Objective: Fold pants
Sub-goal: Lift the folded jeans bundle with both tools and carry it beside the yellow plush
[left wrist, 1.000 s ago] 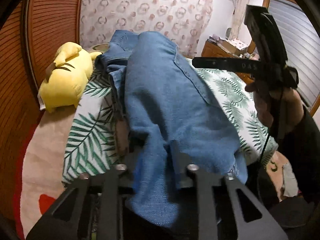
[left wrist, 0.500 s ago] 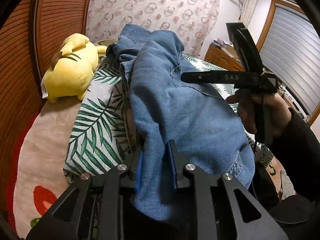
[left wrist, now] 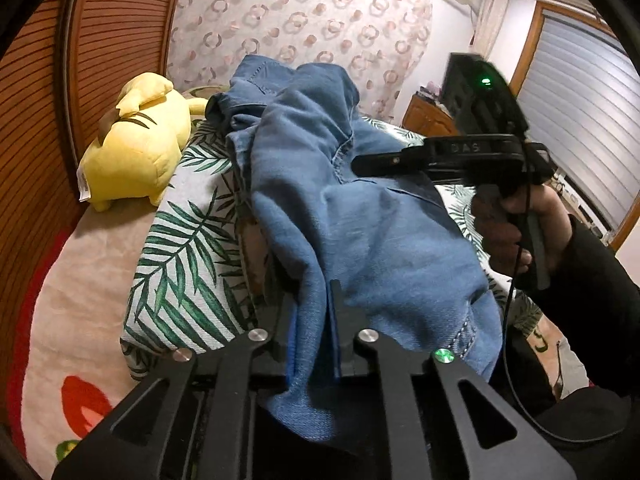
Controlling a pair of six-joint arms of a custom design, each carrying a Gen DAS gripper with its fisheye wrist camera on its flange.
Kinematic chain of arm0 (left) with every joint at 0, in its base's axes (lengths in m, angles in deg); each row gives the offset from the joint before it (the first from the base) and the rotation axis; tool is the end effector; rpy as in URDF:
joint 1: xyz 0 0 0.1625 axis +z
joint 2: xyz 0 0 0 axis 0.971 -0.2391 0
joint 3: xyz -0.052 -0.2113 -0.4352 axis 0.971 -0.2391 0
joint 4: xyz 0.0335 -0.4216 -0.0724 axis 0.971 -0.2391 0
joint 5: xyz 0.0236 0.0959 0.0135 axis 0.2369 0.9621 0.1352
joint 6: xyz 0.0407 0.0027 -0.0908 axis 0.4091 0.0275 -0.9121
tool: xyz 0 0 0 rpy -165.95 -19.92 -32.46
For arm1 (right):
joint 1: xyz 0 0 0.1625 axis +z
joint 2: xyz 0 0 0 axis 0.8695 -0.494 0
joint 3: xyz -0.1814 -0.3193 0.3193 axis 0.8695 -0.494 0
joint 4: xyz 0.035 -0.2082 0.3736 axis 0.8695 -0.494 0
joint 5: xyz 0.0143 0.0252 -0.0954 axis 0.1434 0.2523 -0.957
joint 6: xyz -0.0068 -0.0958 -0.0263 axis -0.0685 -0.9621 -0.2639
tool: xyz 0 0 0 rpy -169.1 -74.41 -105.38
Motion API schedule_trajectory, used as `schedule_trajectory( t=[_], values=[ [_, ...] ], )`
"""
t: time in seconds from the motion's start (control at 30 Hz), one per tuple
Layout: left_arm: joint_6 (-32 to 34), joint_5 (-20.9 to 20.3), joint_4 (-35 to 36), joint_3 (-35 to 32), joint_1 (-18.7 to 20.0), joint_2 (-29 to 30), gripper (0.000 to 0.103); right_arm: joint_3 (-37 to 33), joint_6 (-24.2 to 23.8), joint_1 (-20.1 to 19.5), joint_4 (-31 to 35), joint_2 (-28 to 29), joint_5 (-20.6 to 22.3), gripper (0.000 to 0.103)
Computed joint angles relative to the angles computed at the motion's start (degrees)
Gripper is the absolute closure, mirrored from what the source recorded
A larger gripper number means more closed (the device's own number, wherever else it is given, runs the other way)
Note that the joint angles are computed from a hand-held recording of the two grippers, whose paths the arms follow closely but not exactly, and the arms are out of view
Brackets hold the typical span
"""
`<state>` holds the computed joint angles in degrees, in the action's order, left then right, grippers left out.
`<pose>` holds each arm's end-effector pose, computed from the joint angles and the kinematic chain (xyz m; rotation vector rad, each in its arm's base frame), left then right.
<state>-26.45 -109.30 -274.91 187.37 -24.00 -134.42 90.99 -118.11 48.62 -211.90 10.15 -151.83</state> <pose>-0.1203 -0.4924 0.2591 0.2205 2.4074 -1.1138 0.4118 -0.7666 0.0868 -1.3382 2.7794 -0.1152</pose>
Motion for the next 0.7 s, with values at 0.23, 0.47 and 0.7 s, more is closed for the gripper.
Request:
schedule_trajectory(
  t=[0.23,0.47,0.7],
  values=[
    [0.5,-0.4,-4.0,1.2,-1.3,-0.9,0.095,7.0,-5.6,2.7,-8.6,-5.0,1.8,0.080],
    [7.3,1.4,-11.3,-0.8,-2.4,-1.7,0.095,3.8,-10.9,5.9,-9.4,-4.9,4.0,0.081],
    [13.5,1.7,-10.3,-7.1,0.3,-2.9,0.095,-7.3,-13.1,7.5,-5.1,1.1,5.4,0.081]
  ],
)
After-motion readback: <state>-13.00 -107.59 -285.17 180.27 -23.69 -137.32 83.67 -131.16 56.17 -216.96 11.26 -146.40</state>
